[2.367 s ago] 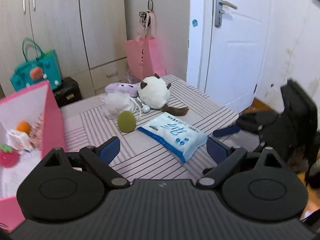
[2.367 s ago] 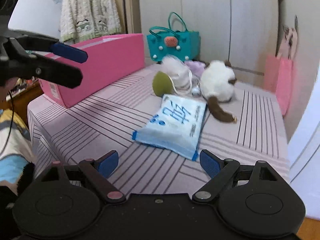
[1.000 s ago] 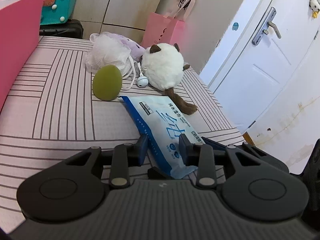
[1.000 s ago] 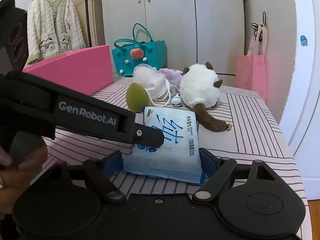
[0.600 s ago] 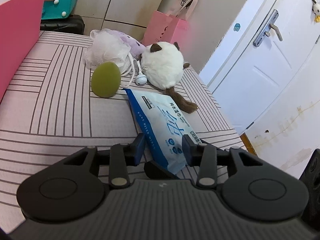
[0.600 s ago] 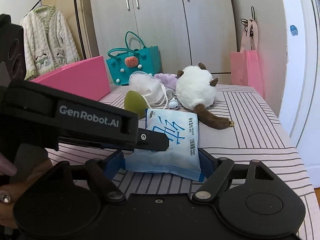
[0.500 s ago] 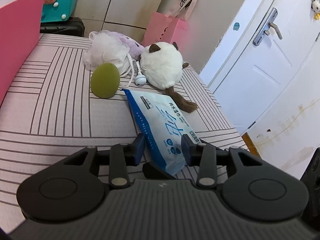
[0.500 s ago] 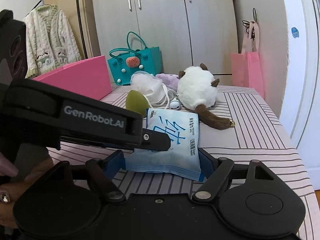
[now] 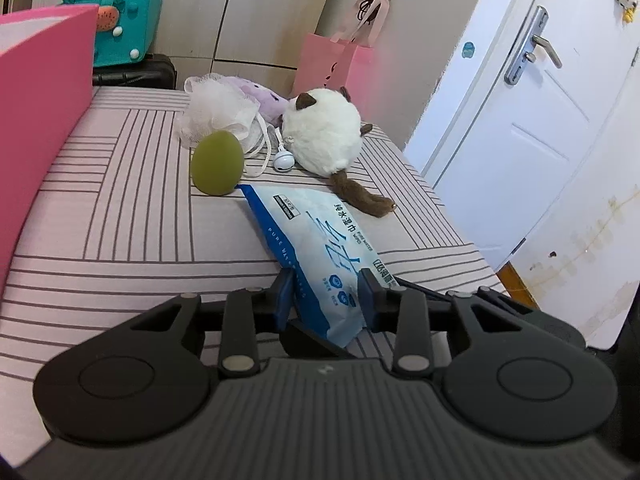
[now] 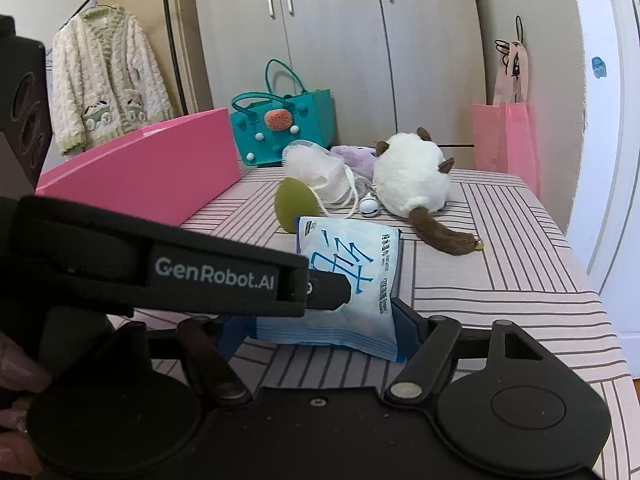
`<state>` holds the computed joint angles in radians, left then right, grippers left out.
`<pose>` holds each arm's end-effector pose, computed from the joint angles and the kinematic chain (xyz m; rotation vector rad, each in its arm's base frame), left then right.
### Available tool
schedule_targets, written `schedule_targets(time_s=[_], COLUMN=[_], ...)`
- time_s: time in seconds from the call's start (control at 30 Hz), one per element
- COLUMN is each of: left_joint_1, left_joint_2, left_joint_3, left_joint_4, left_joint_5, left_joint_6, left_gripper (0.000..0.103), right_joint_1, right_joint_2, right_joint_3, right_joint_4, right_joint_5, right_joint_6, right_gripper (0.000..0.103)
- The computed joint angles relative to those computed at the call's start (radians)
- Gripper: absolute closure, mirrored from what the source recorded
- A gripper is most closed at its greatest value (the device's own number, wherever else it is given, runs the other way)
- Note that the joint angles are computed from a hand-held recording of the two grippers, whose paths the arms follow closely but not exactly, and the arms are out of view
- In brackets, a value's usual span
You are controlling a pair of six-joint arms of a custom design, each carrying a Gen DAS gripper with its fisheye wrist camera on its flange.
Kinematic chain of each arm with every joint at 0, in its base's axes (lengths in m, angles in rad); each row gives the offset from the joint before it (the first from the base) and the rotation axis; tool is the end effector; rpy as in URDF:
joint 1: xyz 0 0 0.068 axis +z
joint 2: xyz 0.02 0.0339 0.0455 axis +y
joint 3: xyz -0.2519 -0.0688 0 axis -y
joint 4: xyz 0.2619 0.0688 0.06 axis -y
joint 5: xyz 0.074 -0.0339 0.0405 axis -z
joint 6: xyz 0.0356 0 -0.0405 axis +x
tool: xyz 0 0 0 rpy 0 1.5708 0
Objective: Organize soft objects
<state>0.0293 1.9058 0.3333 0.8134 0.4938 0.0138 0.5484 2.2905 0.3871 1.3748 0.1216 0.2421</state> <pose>0.2392 -0.0099 0.0169 0.2279 2.2687 -0.5502 0.2170 0.1275 -0.0193 -0.2494 2.0996 0.3483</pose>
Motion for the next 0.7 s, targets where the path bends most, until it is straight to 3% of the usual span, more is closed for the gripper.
schedule_targets(time_s=[0.4,0.57,0.7], left_joint_1=[0.083,0.156,0.177], left_joint_2=[-0.107,-0.063,-0.04], left_joint_3=[-0.022,0.041,0.05], left_joint_4=[-0.169,-0.286,-0.292], left_joint_5=[0.083,0.17,0.199], left_joint_6=[0.106,0.134,0.145], left_gripper=[0.072,0.071,0.074], right_joint_1=[0.005,0.029,0.003], right_joint_2=[-0.079,-0.111,-0.108], right_joint_3=[-0.052,-0.048,-0.04], right_joint_4=[-0.046,-0.124,-0.15], right_joint_5=[-0.079,-0.064,-0.107], right_joint_6=[0.022,-0.05,-0.109], right_gripper=[0.031,0.023,0.017])
